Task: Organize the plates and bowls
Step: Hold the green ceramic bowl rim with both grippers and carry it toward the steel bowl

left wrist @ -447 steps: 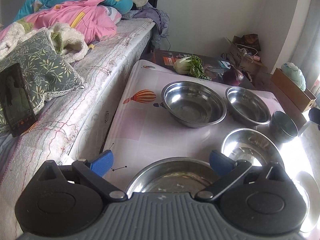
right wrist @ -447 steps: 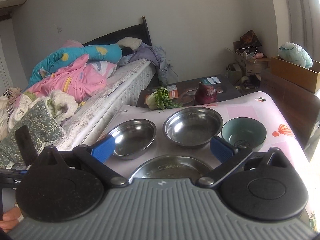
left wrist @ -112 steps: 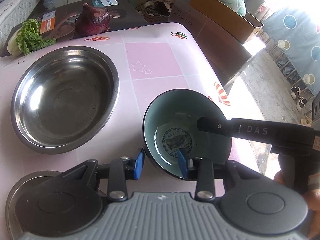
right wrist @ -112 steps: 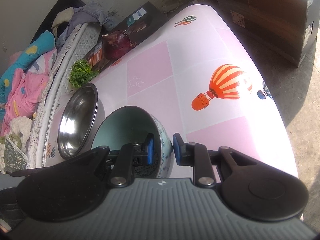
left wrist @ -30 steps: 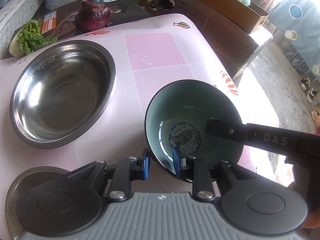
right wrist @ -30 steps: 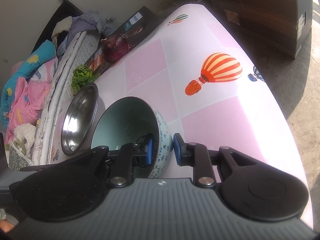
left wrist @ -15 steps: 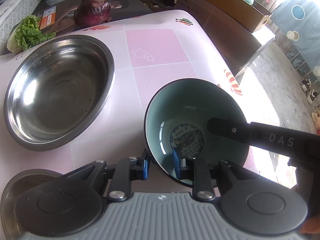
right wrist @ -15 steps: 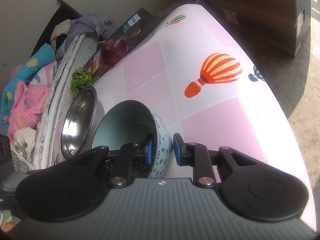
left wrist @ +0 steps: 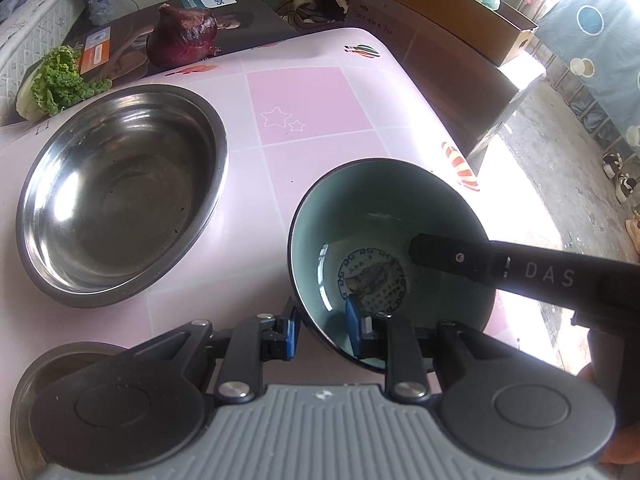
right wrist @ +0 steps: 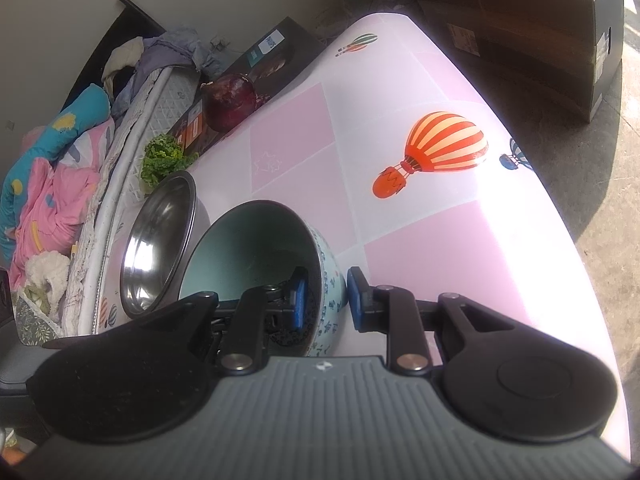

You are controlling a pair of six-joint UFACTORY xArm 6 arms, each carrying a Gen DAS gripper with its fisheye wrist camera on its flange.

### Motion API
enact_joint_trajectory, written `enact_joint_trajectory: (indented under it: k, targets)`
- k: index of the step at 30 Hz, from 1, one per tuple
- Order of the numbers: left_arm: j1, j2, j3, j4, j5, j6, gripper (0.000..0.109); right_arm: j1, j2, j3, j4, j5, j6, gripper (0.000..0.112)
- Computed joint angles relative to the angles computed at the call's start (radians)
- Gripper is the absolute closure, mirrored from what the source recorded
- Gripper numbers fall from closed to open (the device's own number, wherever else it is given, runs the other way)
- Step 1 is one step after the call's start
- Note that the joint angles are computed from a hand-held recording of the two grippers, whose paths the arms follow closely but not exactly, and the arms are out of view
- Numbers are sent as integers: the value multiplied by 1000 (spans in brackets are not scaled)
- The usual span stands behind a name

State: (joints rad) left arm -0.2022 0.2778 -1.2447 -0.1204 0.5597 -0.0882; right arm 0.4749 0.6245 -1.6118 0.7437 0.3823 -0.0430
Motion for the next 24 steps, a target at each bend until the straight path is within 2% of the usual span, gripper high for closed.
enact_joint_trajectory:
  k: [24]
  targets:
    - [23, -95, 65, -33, -37, 24, 84, 14, -40, -29, -87, 17, 64, 91]
